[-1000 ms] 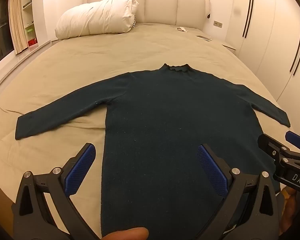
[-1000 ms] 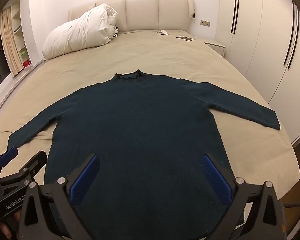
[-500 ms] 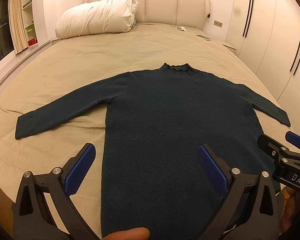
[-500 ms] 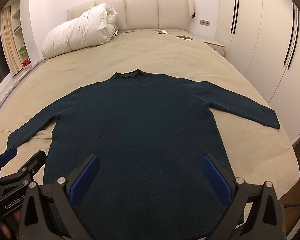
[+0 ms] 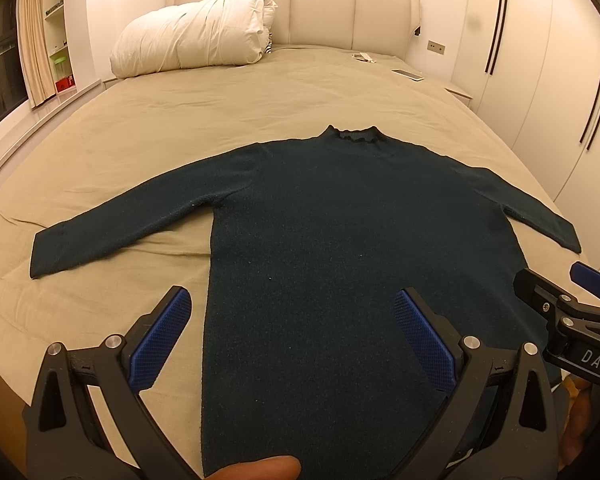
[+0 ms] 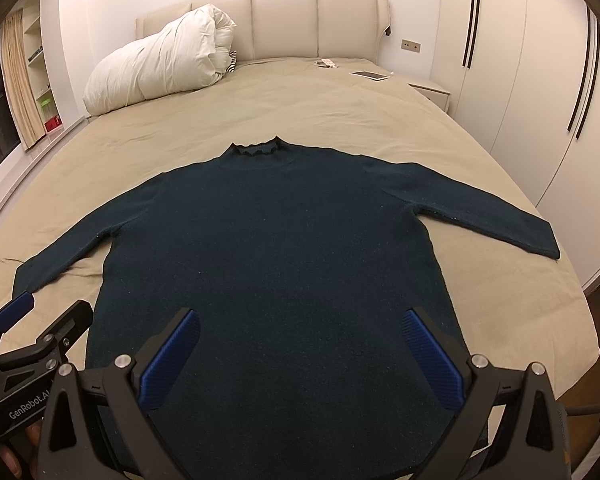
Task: Fold small clothes
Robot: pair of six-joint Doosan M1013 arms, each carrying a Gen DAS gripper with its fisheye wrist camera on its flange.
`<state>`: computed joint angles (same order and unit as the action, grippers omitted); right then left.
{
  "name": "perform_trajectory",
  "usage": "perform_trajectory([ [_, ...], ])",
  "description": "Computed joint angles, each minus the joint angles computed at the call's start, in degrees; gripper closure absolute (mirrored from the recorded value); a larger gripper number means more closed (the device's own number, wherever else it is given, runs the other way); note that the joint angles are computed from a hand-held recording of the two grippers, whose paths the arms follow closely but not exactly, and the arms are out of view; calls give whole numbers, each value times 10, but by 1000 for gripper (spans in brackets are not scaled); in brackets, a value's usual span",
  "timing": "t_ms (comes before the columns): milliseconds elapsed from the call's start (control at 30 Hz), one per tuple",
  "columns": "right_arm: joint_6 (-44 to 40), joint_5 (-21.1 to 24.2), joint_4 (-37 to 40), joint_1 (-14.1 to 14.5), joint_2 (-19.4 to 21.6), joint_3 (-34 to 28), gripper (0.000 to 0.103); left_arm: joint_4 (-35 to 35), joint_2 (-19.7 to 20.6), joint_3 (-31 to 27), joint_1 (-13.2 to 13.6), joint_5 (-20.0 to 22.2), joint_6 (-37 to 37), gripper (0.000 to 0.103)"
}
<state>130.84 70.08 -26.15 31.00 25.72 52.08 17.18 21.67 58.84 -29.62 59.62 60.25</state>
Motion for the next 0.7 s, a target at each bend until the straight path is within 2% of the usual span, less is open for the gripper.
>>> perform_trajectory([
  [700,-1,2,-1,1,1,-2,0,-3,0,3,1,-3,0,0],
])
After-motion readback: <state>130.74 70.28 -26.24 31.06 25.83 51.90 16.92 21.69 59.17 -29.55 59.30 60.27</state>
